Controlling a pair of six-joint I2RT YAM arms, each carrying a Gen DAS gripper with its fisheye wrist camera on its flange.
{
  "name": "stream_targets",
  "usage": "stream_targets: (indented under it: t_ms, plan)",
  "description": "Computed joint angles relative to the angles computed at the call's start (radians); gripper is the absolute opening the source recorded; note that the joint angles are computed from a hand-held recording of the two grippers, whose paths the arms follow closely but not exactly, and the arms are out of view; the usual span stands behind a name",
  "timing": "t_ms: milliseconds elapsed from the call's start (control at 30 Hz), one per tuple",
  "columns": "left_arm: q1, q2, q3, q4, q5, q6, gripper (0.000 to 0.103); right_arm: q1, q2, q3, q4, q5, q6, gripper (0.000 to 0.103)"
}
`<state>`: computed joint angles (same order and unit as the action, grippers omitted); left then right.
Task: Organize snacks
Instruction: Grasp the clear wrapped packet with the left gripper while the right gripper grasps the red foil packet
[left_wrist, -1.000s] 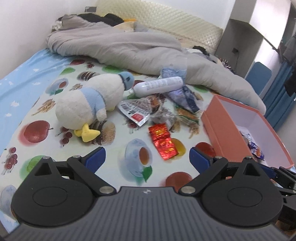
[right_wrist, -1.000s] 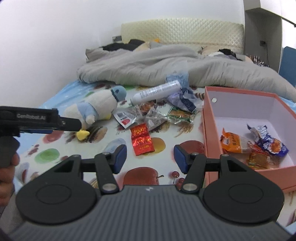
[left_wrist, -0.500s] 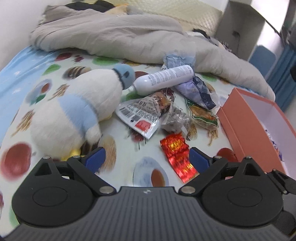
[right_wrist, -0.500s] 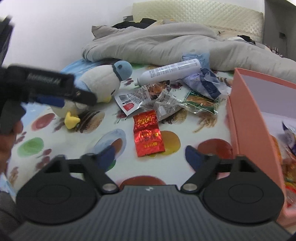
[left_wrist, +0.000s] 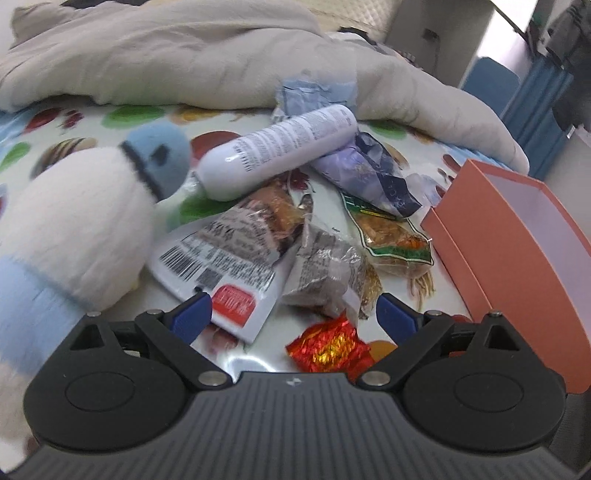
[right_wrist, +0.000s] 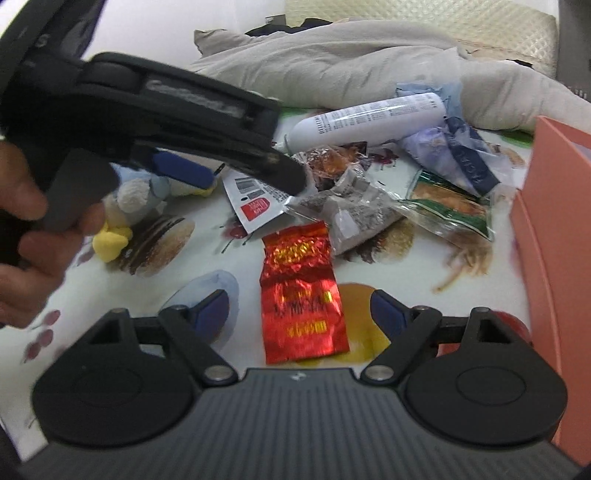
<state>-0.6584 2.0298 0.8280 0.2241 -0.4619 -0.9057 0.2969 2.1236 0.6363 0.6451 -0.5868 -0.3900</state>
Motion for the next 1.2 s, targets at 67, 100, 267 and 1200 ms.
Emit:
stream_targets:
  t_ms: [67,100,267,1200]
  plan:
    - [0.026,0.036,0.023,0.039,0.028,0.057,0.098,0.011,0.016,0.02,-0.001,0.001,-0.001,0.085]
    - [0.039,0.048,0.029,0.053,0.043,0.073,0.098,0.015,0.025,0.026,0.008,-0.003,0.001,0.085]
    - [0.097,0.12,0.078,0.119,0.148,0.164,0.094,0.043,0.083,0.068,0.024,0.017,-0.006,0.084]
    - [0.088,0.194,0.229,0.007,0.089,0.414,0.088,-0.001,0.009,0.0,-0.022,0.026,-0.079,0.056]
